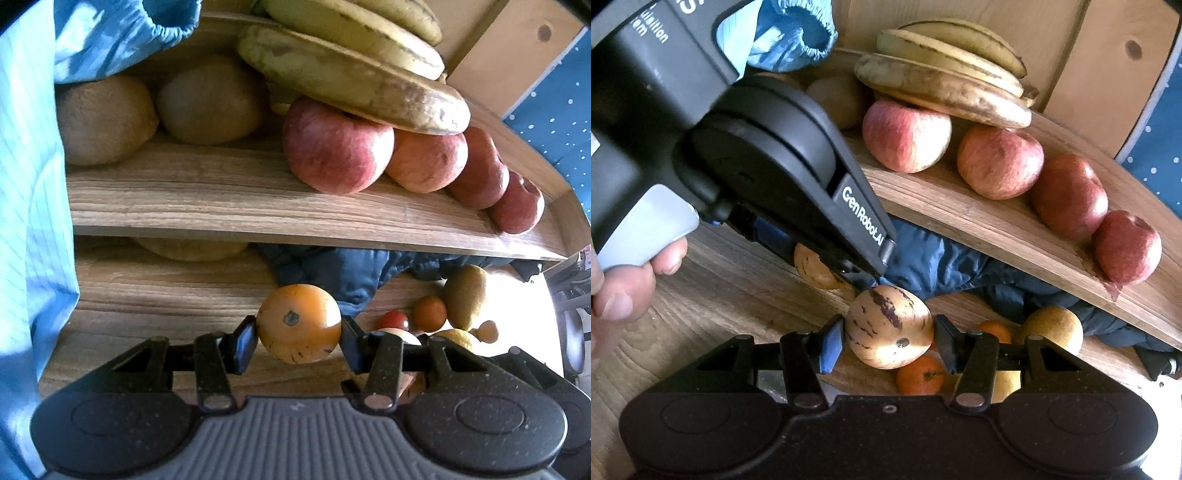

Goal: Organize fruits
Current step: 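Close left gripper on the persimmon while right gripper closes on the striped melon, then carry the persimmon with left tool while right tool carries the melon over the tray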

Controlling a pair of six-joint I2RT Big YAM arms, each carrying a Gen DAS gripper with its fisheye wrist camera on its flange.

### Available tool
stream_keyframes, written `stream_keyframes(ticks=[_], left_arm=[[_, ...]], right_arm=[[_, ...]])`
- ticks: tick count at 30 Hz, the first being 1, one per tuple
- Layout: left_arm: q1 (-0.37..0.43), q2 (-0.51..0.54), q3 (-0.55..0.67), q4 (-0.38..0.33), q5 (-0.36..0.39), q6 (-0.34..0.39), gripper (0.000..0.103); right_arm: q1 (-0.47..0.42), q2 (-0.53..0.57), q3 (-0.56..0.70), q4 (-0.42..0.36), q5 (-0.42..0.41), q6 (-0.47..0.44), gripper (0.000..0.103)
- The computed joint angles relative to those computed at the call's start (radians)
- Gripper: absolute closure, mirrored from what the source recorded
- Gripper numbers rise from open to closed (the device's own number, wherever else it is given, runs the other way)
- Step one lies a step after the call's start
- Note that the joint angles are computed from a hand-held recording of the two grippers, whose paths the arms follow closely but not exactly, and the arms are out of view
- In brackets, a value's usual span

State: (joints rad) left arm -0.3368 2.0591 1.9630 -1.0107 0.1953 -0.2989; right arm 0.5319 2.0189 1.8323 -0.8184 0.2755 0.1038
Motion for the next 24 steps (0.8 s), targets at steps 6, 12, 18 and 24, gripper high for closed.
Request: stream_keyframes(ticks=[6,12,18,24], left_arm=[[-0.008,-0.043,-0.051,0.024,-0.015,-0.01,0.051],[-0.02,-0.089,-0.106,0.051,-0.026,-0.021,0.051],[-0.036,-0.134,-0.164,0.072,-0.036,-0.032,0.051],[-0.059,-0.176,-0.22,0.092,-0.047,-0.053,0.051]], right_arm=[[0.008,-0.042,-0.052,0.028,0.007,0.007,0.049],[0.019,-0.089,-0.107,0.056,0.014,0.009,0.049],[0.028,-0.138,-0.167,0.083,0.014,0.01,0.049],[0.038,-0.194,-0.239,0.097,0.013,0.021,0.049]])
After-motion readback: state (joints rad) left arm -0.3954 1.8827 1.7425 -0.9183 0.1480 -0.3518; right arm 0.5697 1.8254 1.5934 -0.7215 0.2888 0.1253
